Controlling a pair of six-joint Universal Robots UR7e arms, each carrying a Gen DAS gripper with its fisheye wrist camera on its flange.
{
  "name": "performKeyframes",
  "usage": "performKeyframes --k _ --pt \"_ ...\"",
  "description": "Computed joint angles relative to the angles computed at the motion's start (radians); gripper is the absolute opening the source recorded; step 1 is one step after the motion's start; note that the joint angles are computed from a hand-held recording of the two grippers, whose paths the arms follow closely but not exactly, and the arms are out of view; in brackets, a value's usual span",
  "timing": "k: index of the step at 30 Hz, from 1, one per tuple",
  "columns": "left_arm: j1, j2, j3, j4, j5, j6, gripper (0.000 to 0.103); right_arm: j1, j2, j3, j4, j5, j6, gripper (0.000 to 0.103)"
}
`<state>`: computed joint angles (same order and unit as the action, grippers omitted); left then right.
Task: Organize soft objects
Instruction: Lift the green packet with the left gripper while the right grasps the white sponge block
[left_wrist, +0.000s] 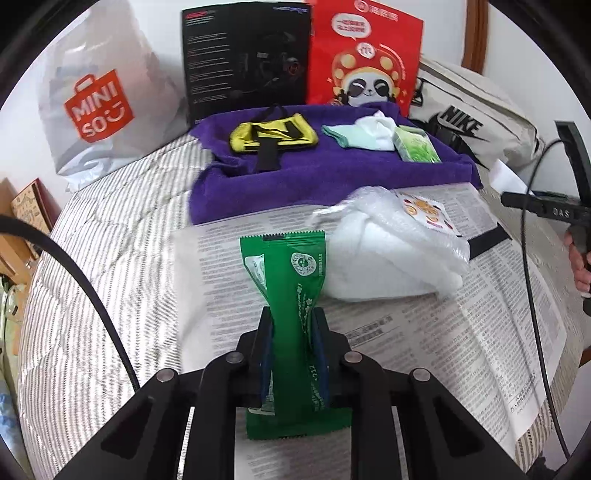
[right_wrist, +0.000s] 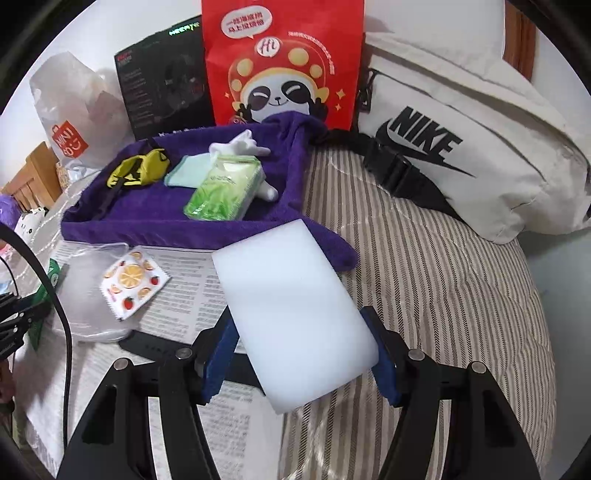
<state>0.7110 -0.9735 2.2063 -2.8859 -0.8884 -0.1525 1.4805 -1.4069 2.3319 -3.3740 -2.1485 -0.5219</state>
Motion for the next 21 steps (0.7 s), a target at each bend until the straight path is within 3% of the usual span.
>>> performKeyframes --k 9,21 --pt "-0.003 -0.059 -0.003 0.029 0.013 -0.013 0.018 0.076 -0.015 0.010 0.041 -0.019 0.077 0.064" --pt "0.004 -0.055 -0.078 0.047 0.027 -0.001 0.018 0.157 0.037 -0.032 0.083 -0.025 0.147 0.064"
